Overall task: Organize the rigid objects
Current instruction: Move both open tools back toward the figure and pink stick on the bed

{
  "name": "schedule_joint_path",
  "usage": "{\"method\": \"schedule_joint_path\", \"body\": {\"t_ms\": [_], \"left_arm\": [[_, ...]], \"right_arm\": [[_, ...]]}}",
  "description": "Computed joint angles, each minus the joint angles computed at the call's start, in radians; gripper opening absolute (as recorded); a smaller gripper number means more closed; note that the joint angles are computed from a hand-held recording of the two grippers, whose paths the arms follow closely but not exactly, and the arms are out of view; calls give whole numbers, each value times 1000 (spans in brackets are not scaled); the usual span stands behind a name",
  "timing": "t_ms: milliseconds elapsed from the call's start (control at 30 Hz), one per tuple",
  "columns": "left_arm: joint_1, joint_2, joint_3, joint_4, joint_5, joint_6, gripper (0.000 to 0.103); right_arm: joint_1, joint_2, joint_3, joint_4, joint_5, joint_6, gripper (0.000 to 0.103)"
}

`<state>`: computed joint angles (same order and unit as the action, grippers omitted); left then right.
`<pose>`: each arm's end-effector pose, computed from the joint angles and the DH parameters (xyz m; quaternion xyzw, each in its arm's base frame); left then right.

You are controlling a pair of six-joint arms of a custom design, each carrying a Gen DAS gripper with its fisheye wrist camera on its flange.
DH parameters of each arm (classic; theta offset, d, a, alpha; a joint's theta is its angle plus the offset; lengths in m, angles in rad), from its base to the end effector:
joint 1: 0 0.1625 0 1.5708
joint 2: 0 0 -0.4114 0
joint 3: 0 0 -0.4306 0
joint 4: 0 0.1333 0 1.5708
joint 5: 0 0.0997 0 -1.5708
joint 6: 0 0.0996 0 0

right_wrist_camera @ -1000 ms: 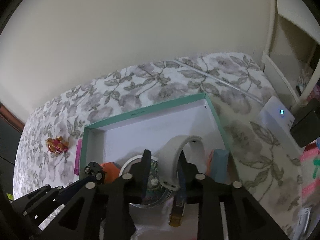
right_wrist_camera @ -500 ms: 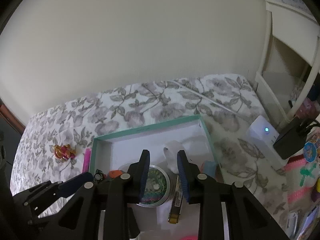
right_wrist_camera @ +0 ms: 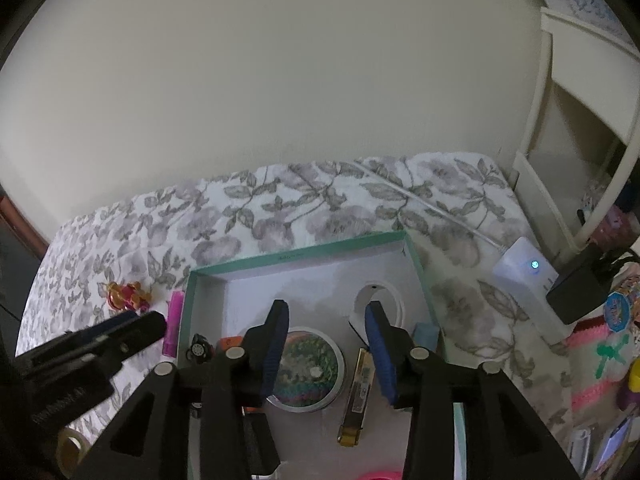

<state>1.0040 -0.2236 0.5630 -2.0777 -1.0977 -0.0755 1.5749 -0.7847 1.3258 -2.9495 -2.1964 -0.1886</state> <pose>-0.3434 -0.8723 0.0396 0.2166 0.9444 -0.1509 0.1959 0.0782 -0.7866 0.2515 -0.0409 -0.8773 0.3594 0.3156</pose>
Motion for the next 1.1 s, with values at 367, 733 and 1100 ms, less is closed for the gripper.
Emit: {"method": "schedule_joint_path", "body": {"t_ms": [367, 733, 1100], "left_arm": [[4, 23, -37, 39, 65, -40, 54], [6, 21, -24, -10, 123, -47, 88], [3, 28, -12, -62, 194, -25, 89]], "right_arm": [[-12, 9, -10, 42, 31, 26, 63], [-23, -7, 12, -8, 49, 70, 78], [-12, 13, 3, -62, 44, 1, 93]]}}
